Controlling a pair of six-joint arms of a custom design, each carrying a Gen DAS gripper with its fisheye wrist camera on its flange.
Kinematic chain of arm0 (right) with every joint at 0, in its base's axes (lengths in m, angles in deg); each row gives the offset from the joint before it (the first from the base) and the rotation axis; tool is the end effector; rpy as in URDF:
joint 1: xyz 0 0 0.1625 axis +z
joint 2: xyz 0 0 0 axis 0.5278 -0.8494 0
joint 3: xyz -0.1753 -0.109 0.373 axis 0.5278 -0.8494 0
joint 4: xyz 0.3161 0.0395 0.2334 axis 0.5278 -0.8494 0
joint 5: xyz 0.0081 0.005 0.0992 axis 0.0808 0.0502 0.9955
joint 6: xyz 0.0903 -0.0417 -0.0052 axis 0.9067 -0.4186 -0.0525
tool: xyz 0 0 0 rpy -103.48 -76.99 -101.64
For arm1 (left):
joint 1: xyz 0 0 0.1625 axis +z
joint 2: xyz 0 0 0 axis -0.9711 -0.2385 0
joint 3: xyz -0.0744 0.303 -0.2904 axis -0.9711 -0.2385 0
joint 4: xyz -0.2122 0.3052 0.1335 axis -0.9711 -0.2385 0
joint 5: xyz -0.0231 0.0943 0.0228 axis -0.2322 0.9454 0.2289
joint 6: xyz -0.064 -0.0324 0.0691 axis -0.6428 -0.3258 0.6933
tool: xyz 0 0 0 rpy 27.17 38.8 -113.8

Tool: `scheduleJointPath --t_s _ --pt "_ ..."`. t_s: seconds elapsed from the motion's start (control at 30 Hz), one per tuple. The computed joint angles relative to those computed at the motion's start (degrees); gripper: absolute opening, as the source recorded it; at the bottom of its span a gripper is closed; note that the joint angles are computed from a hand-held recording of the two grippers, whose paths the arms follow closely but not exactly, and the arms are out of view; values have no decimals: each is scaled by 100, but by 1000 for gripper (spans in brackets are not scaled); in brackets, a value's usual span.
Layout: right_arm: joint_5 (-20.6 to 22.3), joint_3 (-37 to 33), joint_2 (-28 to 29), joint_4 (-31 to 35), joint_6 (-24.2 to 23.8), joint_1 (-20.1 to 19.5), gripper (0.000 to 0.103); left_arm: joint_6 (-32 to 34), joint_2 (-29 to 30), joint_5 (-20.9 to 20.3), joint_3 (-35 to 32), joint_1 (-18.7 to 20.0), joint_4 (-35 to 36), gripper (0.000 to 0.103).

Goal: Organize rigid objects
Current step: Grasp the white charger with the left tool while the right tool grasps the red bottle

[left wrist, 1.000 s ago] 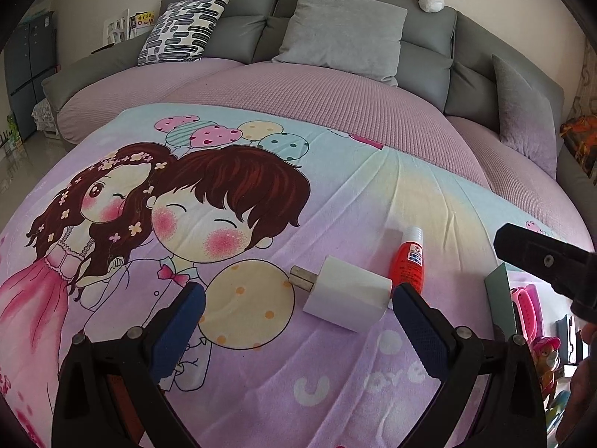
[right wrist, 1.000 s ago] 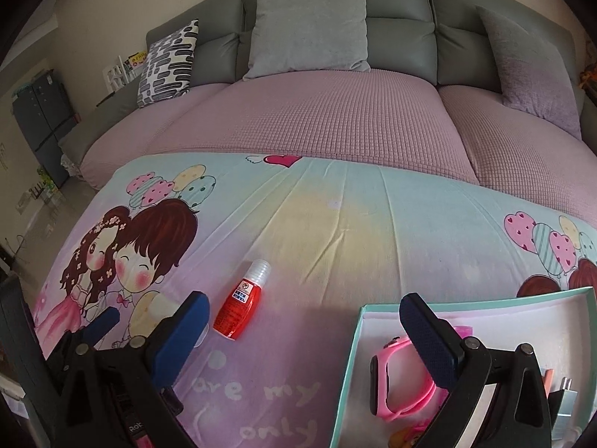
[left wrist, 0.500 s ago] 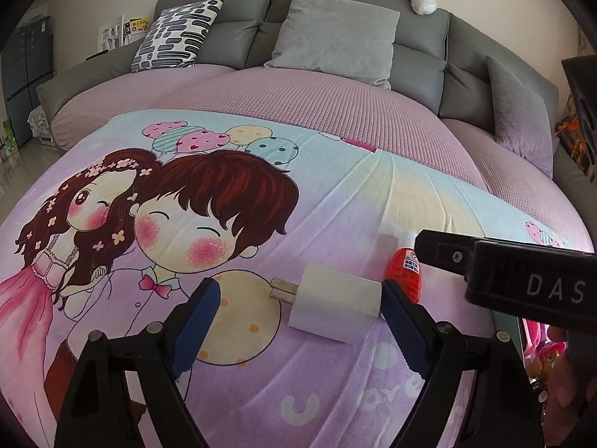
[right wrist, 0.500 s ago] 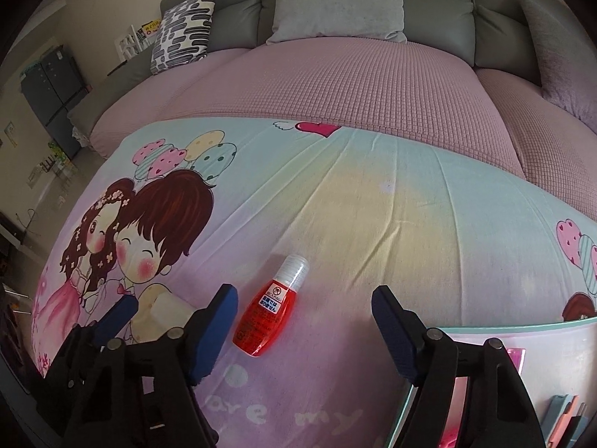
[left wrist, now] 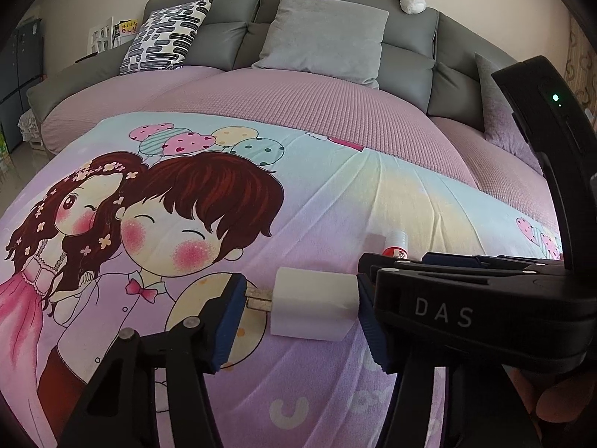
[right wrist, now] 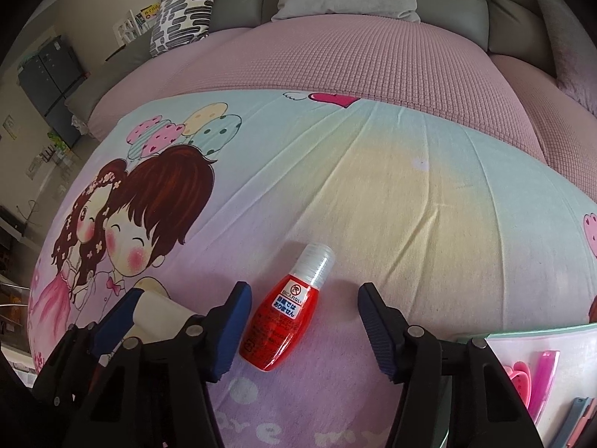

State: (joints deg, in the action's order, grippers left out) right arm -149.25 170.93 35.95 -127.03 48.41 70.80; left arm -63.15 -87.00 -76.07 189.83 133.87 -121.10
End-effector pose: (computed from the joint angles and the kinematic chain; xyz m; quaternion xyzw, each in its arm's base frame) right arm 0.2322 -0.6230 -0.0553 0.2779 -0.9254 0.1091 0.2333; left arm -0.0669 -0.5151 0.0997 -0.0071 0.8469 -0.4073 0.3416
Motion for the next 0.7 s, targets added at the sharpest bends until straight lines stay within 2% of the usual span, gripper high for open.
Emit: scheduleJointPath --t_s 0.17,0.47,0.7 --pt "-52 -31 20 -19 -45 -4 43 -156 -85 70 70 -8 73 60" --pt "122 265 -168 -148 8 -66 33 -609 -252 315 183 -51 424 60" --pt "229 757 -396 -680 -15 -125 30 -851 -329 367 230 -101 703 60"
